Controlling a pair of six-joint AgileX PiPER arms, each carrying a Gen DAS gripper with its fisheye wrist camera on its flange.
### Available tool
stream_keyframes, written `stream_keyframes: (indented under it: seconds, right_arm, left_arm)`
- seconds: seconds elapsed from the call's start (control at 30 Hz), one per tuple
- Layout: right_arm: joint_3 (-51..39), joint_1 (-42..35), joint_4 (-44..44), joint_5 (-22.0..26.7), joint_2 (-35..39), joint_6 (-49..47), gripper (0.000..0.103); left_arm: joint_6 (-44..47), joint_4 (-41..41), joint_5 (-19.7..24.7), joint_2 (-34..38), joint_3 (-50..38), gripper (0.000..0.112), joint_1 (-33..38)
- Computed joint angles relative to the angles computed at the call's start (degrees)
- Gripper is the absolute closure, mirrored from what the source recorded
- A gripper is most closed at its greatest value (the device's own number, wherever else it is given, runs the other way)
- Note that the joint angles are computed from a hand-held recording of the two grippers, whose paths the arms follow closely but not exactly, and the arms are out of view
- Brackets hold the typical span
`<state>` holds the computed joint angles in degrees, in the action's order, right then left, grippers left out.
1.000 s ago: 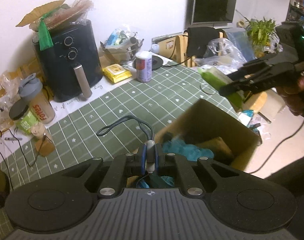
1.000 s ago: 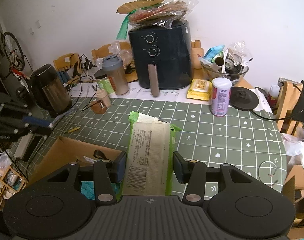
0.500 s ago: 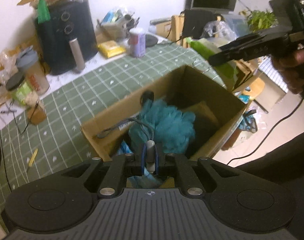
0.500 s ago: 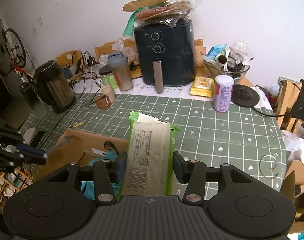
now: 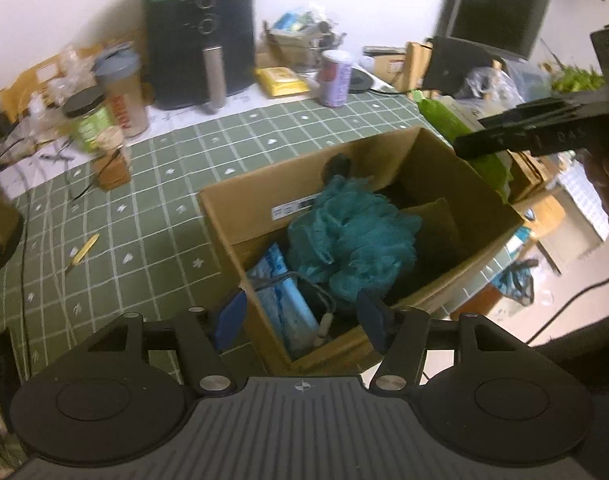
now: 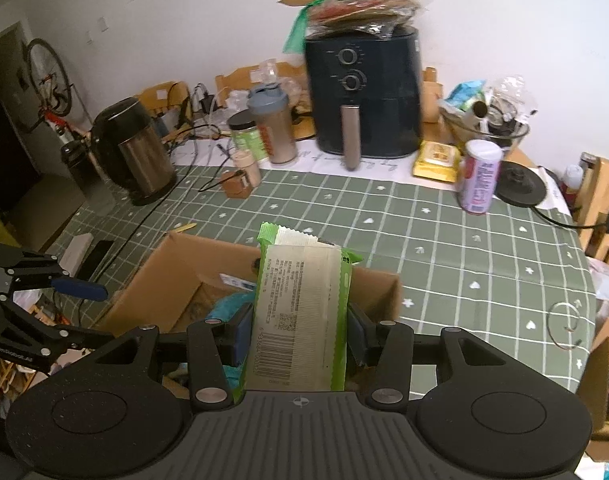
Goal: Organize soft objects
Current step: 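Carry the wipes pack into the box with the right gripper while the left carries the lanyard there, then open both grippers in the box and withdraw them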
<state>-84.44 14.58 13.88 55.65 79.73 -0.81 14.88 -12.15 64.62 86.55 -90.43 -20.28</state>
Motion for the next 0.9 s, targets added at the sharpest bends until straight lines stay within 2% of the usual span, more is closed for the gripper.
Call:
stream_keyframes:
  seconds: [0.23, 0.3, 0.37, 0.4, 0.43, 0.5, 0.8, 0.87, 0.9]
  right_arm:
    - [-5.5, 5.2, -0.1, -0.3, 4.5, 0.5, 0.052]
    - [-8.9, 6.7, 0.5, 0.9, 7.0, 0.6, 0.051]
    - [-11.8, 8.2, 0.6, 1.6, 8.9, 0.6, 0.032]
    - [-12.2, 9.1, 0.1, 0.8, 9.1, 0.8, 0.012]
    - [-12.1, 9.9, -0.7, 0.0, 8.9, 0.9, 0.000]
    - [-11.7, 11.4, -3.3, -1.6, 8.4, 1.8, 0.000]
    - [-9.4, 17.1, -20.9, -0.4, 7.0, 13.0, 0.000]
    - [-8.7, 18.7, -25.3, 0.3, 6.7, 15.8, 0.000]
    - [-8.2, 19.2, -27.0, 0.5, 6.5, 17.0, 0.000]
  left_arm:
    - [-6.2, 3.4, -2.1, -3.8, 4.1, 0.052, 0.6]
    - [-7.2, 3.6, -2.3, -4.7, 4.9, 0.052, 1.0]
    - [-8.4, 4.1, -2.7, -5.6, 5.8, 0.052, 1.2]
    - [-9.1, 4.5, -2.9, -5.8, 6.1, 0.052, 1.1]
    - [-9.7, 4.8, -3.2, -6.2, 6.5, 0.052, 1.3]
    - [-11.2, 5.4, -3.8, -6.7, 7.2, 0.052, 1.2]
    - [-17.8, 10.1, -5.2, -7.2, 7.2, 0.051, -1.1]
    - [-19.5, 11.5, -5.9, -7.2, 7.1, 0.045, -1.9]
    - [-20.7, 12.5, -6.7, -7.4, 7.4, 0.033, -2.5]
